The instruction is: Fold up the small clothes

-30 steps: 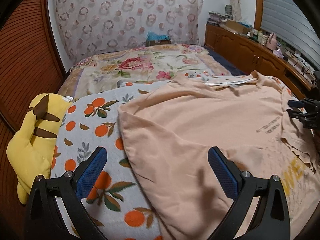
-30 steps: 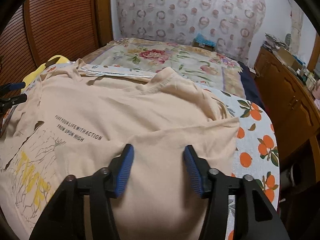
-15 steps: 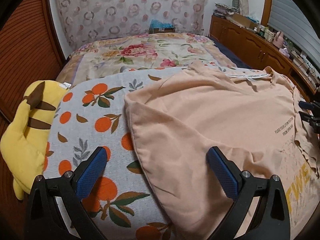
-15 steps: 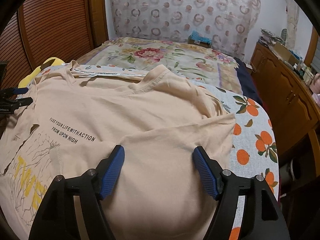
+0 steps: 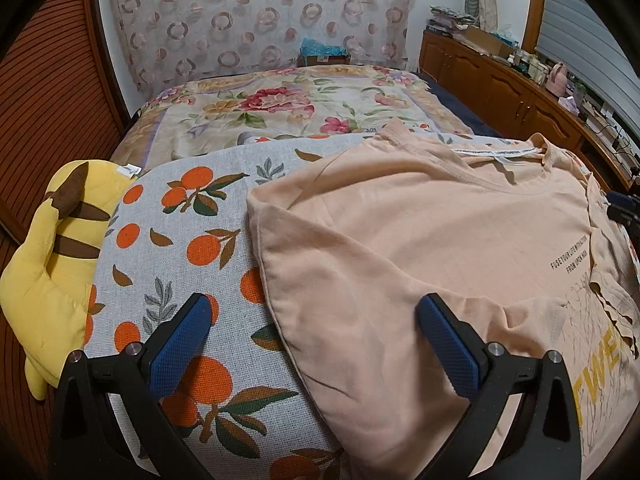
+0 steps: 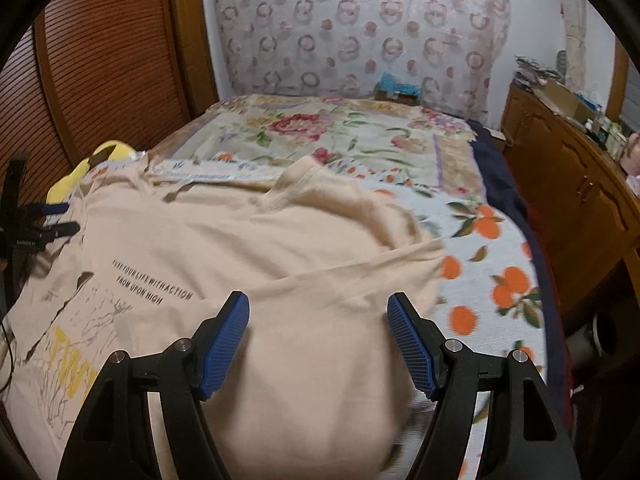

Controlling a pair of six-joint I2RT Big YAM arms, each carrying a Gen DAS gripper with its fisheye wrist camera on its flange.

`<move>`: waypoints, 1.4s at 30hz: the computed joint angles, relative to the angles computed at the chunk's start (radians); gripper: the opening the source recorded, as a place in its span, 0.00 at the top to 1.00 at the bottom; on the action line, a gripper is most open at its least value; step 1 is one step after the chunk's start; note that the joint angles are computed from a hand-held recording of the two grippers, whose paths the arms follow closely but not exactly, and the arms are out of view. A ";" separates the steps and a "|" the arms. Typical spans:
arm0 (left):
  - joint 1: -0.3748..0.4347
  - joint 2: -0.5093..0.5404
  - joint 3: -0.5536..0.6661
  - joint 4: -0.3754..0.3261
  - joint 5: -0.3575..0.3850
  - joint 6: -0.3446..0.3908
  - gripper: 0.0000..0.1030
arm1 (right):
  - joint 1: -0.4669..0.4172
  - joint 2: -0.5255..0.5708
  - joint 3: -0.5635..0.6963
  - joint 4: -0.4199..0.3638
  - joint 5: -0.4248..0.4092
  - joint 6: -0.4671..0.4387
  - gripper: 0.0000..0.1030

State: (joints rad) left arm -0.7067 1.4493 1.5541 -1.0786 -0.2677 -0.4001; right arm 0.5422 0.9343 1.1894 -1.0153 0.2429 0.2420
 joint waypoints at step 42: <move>-0.160 -0.294 -0.095 0.150 -0.016 0.045 0.94 | 0.193 -0.184 0.024 -0.044 0.204 -0.044 0.94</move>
State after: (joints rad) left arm -0.8662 1.1550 1.4592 -0.9287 -0.2834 -0.3553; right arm 0.7351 0.7504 1.2129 -1.0596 0.4467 0.1984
